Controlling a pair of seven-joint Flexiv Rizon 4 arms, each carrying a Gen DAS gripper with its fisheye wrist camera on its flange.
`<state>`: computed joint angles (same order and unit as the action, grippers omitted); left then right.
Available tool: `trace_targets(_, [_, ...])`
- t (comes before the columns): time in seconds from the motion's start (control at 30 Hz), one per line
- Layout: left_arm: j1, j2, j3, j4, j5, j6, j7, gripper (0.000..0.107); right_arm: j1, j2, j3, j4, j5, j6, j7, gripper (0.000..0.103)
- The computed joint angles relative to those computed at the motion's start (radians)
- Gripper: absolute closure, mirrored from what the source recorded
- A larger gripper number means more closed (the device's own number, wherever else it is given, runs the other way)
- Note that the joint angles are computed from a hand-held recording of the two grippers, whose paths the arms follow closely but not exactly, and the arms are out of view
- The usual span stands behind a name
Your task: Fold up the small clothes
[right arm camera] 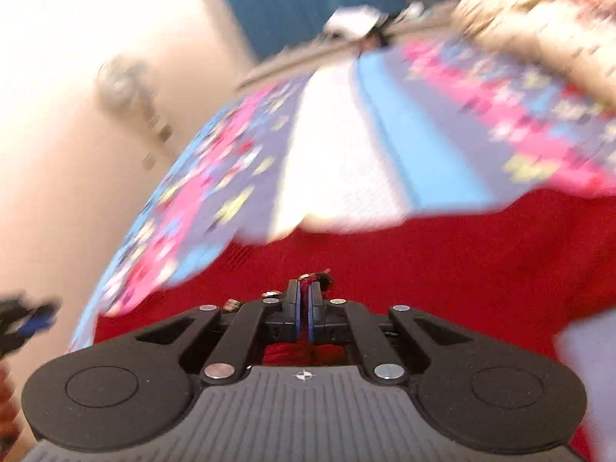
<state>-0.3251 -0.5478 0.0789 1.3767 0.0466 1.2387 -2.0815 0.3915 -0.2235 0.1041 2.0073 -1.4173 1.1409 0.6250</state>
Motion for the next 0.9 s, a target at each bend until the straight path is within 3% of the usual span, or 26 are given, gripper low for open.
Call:
trace_targets(0.1, [0.015,-0.009,-0.038,-0.003,-0.015,-0.007,0.055,0.069,-0.013,0.045,0.023,0.06,0.232,-0.149,-0.108,0.1])
trace_targets(0.17, [0.023,-0.022,-0.068,-0.01,-0.034,-0.024,0.108,0.069,-0.031,0.05,0.026,0.089,0.342,-0.151,-0.148,0.1])
trace_targets(0.4, [0.055,-0.053,-0.188,0.007,-0.149,-0.107,0.351,0.069,-0.041,0.048,0.0,0.095,0.26,-0.124,-0.091,0.1])
trace_targets(0.5, [-0.015,-0.09,-0.097,-0.08,-0.086,-0.318,0.339,0.069,-0.042,0.017,0.031,0.068,0.47,-0.145,-0.274,0.098])
trace_targets(0.53, [-0.032,-0.099,-0.075,-0.098,-0.052,-0.355,0.331,0.068,-0.03,0.024,0.03,0.072,0.499,-0.184,-0.265,0.098])
trace_targets(0.63, [-0.036,-0.089,-0.072,-0.091,-0.033,-0.326,0.307,0.07,-0.011,0.062,0.005,0.089,0.415,-0.235,-0.145,0.094])
trace_targets(0.7, [-0.045,-0.078,-0.066,-0.068,-0.001,-0.231,0.295,0.07,-0.027,0.076,-0.005,0.105,0.301,-0.188,-0.087,0.093])
trace_targets(0.77, [-0.038,-0.075,-0.081,-0.05,-0.007,-0.174,0.304,0.07,-0.066,0.059,-0.009,0.117,0.274,-0.037,-0.083,0.092])
trace_targets(0.83, [-0.034,-0.087,-0.087,-0.067,-0.03,-0.234,0.311,0.07,-0.099,0.006,0.047,0.108,0.494,0.052,-0.279,0.092])
trace_targets(0.9, [-0.036,-0.105,-0.076,-0.097,-0.046,-0.34,0.282,0.069,-0.068,-0.007,0.047,0.105,0.604,0.024,-0.363,0.093])
